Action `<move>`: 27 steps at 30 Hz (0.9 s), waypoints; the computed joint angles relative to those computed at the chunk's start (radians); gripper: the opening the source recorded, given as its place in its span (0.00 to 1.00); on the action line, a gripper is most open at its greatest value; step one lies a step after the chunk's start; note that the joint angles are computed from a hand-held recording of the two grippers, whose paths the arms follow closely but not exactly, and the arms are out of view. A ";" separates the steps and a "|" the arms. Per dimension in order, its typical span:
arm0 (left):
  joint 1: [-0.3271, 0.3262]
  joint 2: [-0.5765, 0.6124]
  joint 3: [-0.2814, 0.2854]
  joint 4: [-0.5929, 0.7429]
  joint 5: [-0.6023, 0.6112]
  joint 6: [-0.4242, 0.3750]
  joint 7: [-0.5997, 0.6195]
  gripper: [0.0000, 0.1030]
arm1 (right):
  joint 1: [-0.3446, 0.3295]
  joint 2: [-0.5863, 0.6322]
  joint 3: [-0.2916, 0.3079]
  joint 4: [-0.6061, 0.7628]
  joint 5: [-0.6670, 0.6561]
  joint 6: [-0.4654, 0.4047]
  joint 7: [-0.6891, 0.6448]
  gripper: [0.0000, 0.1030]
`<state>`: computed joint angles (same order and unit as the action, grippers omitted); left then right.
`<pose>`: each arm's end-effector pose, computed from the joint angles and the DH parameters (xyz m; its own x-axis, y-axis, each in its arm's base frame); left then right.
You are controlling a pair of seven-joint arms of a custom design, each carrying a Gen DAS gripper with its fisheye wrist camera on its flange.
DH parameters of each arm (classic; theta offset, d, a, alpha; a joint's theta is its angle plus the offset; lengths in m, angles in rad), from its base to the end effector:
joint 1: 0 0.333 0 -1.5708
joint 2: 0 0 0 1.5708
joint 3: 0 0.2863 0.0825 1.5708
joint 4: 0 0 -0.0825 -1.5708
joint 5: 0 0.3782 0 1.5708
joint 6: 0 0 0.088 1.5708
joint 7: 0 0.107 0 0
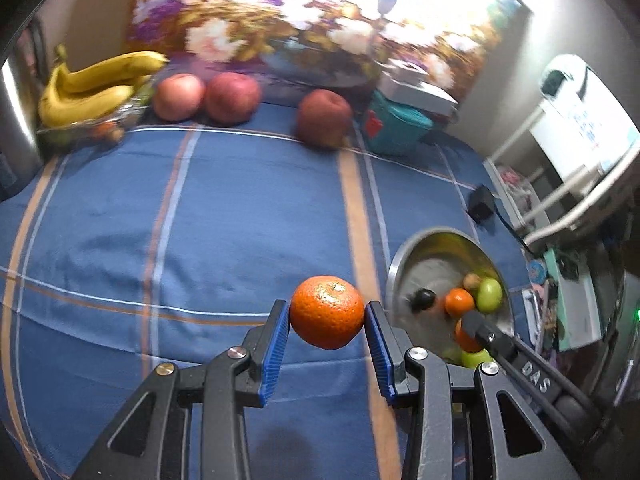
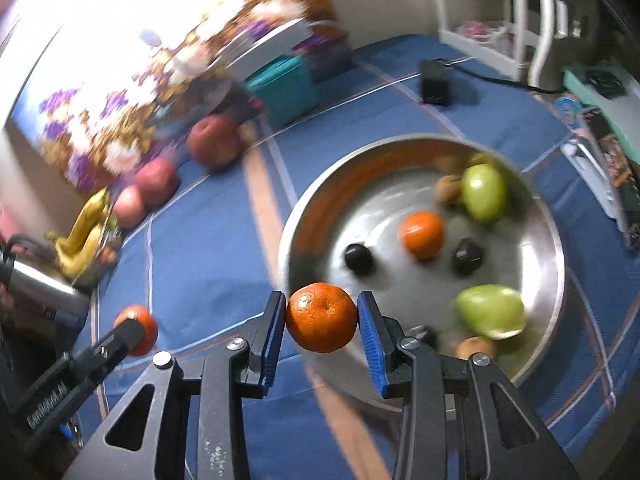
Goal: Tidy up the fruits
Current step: 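Lift and carry both oranges over the steel plate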
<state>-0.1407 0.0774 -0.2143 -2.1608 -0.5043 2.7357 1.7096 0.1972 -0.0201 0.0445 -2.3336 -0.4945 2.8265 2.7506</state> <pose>0.5487 -0.1822 0.3877 -0.1479 -0.9295 0.3378 -0.9016 -0.0137 -0.4324 0.5149 0.1517 0.3714 -0.4140 -0.8774 -0.2423 -0.7355 0.4793 -0.4788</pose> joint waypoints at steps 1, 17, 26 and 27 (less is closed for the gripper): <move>-0.003 0.003 -0.006 0.005 -0.012 -0.007 0.016 0.40 | -0.005 -0.008 -0.004 -0.007 -0.014 -0.003 0.016 0.37; -0.055 0.067 -0.061 0.051 -0.038 -0.017 0.129 0.40 | -0.075 -0.065 0.008 -0.069 -0.055 -0.014 0.093 0.37; -0.067 0.129 -0.076 0.088 0.021 -0.027 0.126 0.40 | -0.071 -0.019 -0.010 -0.062 -0.006 0.022 0.060 0.38; -0.070 0.132 -0.077 0.090 0.035 -0.024 0.120 0.40 | -0.070 -0.015 -0.013 -0.061 0.004 0.024 0.053 0.38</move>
